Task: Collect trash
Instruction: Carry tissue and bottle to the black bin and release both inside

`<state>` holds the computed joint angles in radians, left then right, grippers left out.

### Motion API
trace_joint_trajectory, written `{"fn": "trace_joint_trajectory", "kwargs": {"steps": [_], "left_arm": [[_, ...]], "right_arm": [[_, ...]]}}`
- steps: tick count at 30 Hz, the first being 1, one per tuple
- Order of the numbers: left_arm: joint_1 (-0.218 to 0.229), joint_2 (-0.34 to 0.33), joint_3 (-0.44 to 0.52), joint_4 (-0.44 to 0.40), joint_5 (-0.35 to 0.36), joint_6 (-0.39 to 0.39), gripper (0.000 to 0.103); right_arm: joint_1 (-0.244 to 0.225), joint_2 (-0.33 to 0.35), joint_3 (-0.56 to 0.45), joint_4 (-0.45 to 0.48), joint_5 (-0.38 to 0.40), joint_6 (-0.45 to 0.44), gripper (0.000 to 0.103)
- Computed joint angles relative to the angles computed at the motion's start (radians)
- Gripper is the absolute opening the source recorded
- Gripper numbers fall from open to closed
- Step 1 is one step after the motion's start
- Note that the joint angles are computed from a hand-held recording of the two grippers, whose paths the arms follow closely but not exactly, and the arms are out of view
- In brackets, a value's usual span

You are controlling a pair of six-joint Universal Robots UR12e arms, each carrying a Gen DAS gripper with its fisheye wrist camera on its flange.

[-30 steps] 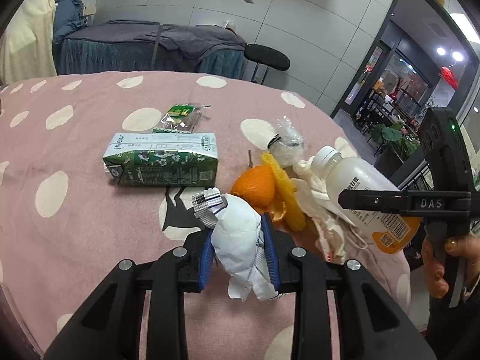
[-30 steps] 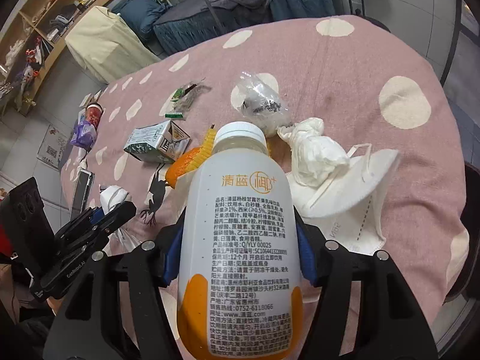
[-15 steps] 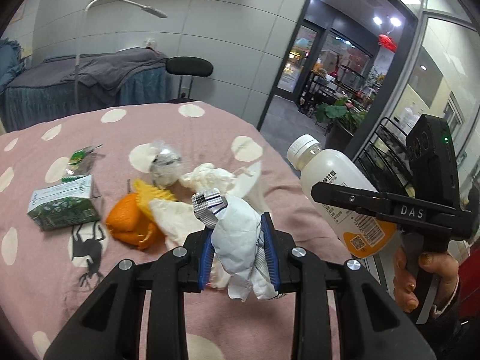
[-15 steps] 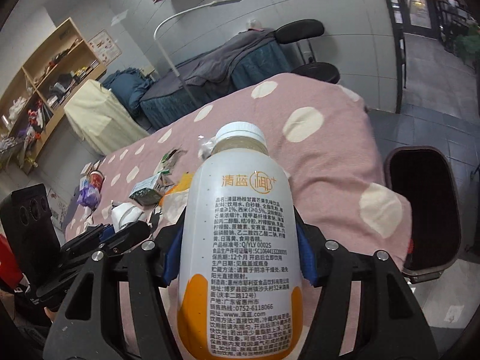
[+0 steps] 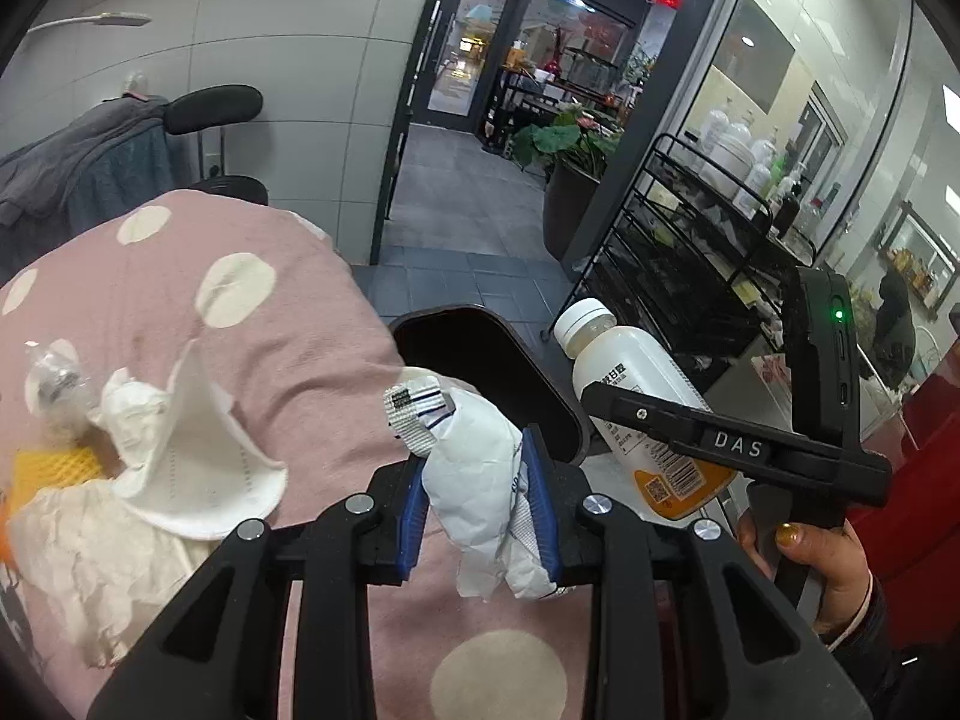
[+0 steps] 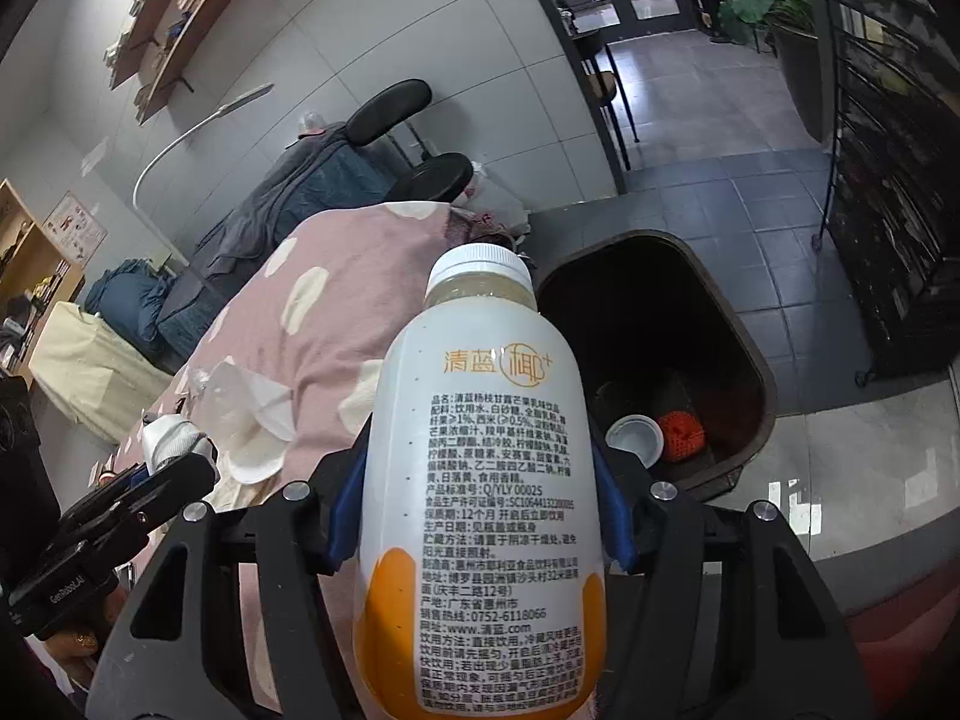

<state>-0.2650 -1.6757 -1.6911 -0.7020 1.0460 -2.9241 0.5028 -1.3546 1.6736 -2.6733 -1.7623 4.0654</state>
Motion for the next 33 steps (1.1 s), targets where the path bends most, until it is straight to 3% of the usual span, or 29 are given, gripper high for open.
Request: {"fn": "trace_joint_trajectory", "kwargs": {"steps": [8, 14, 19, 21, 23, 33], "left_arm": [[-0.097, -0.117, 0.118, -0.111, 0.077, 0.048, 0.029], [-0.146, -0.194, 0.202, -0.168, 0.126, 0.053, 0.029], [-0.187, -0.241, 0.246, -0.168, 0.21, 0.075, 0.032], [-0.195, -0.254, 0.257, -0.171, 0.225, 0.089, 0.049], [-0.199, -0.259, 0.261, -0.165, 0.234, 0.086, 0.084], [-0.172, -0.191, 0.184, -0.057, 0.199, 0.076, 0.096]], "right_arm": [[-0.014, -0.02, 0.069, 0.013, -0.063, 0.073, 0.062], [-0.03, -0.06, 0.137, 0.018, -0.089, 0.149, 0.062], [-0.049, -0.089, 0.18, 0.043, -0.1, 0.218, 0.062], [-0.057, -0.095, 0.193, 0.042, -0.094, 0.235, 0.062], [-0.063, -0.094, 0.195, 0.051, -0.093, 0.239, 0.062], [-0.102, -0.029, 0.155, 0.052, -0.008, 0.162, 0.062]]}}
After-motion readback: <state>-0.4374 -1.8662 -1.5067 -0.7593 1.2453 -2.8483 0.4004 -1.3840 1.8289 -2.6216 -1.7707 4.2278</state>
